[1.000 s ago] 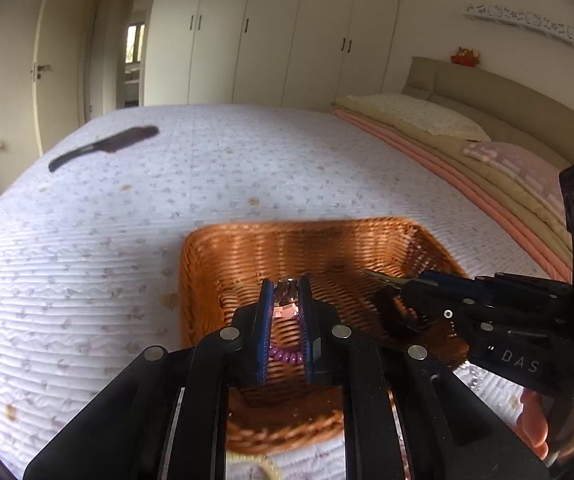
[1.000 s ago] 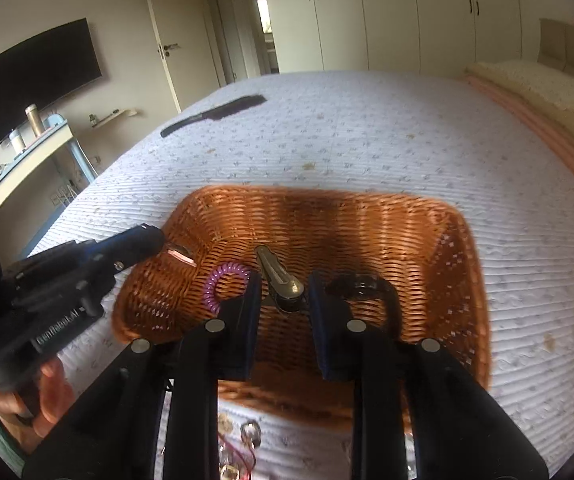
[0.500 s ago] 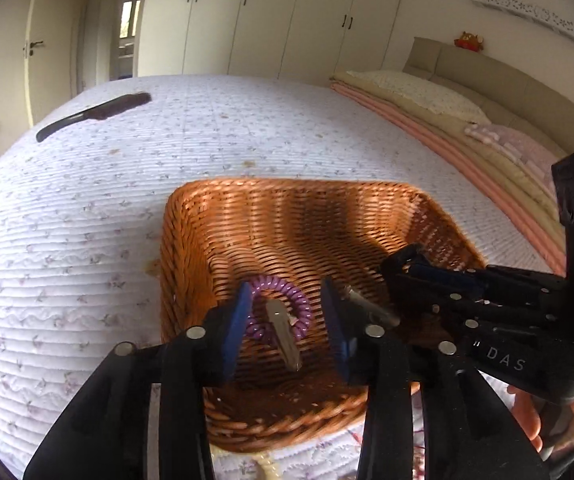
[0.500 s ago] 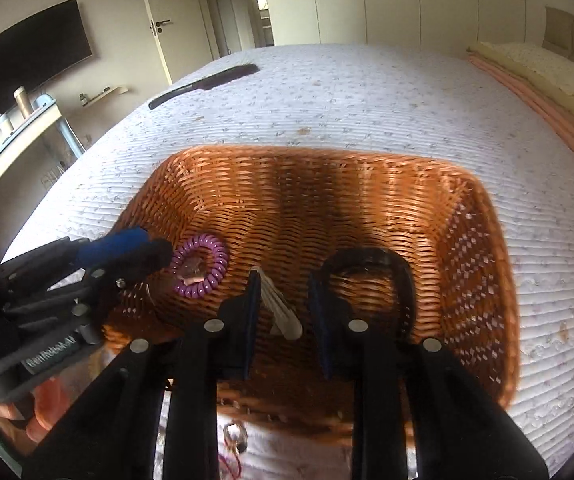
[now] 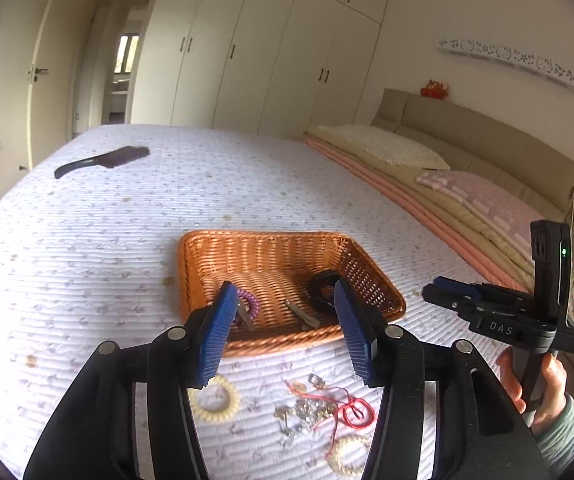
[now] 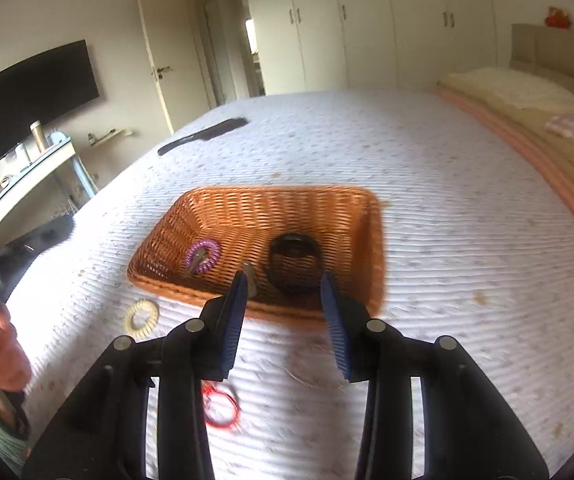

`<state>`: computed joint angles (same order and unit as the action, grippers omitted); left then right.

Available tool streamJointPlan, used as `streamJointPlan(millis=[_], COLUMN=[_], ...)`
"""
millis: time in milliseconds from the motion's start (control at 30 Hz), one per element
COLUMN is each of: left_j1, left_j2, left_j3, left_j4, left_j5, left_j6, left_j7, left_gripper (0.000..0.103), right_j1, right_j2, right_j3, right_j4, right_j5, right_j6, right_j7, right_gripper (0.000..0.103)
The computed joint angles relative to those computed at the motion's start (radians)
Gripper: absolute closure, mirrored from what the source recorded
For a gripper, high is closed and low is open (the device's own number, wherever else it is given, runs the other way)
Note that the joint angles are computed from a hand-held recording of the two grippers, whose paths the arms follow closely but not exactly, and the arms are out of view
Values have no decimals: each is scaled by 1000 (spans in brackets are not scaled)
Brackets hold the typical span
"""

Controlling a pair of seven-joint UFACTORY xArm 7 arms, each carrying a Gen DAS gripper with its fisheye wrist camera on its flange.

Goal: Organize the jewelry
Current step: 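Grasp the clear bead bracelet with the right tool while the left tool grasps the cream hair tie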

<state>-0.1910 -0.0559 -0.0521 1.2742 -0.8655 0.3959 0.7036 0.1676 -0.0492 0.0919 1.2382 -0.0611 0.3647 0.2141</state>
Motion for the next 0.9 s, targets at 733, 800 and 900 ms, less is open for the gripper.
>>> streamJointPlan(millis=[733, 800, 900], left_j1=[88, 90, 85], left_j2=[161, 171, 184], left_j3=[-7, -14, -16], left_j4=[-36, -33, -29], left_j5=[413, 457, 538], left_j6=[62, 58, 56], left_j7=[-407, -433, -488], left_gripper=[55, 55, 55], right_j1=[-46, -40, -25], right_j2=[81, 99, 114], right_j3=[-34, -32, -37], right_j4=[-119, -103, -85], right_j5=[-6, -22, -115], right_j6=[-15, 7, 21], right_j7=[76, 74, 124], right_gripper=[68, 68, 68])
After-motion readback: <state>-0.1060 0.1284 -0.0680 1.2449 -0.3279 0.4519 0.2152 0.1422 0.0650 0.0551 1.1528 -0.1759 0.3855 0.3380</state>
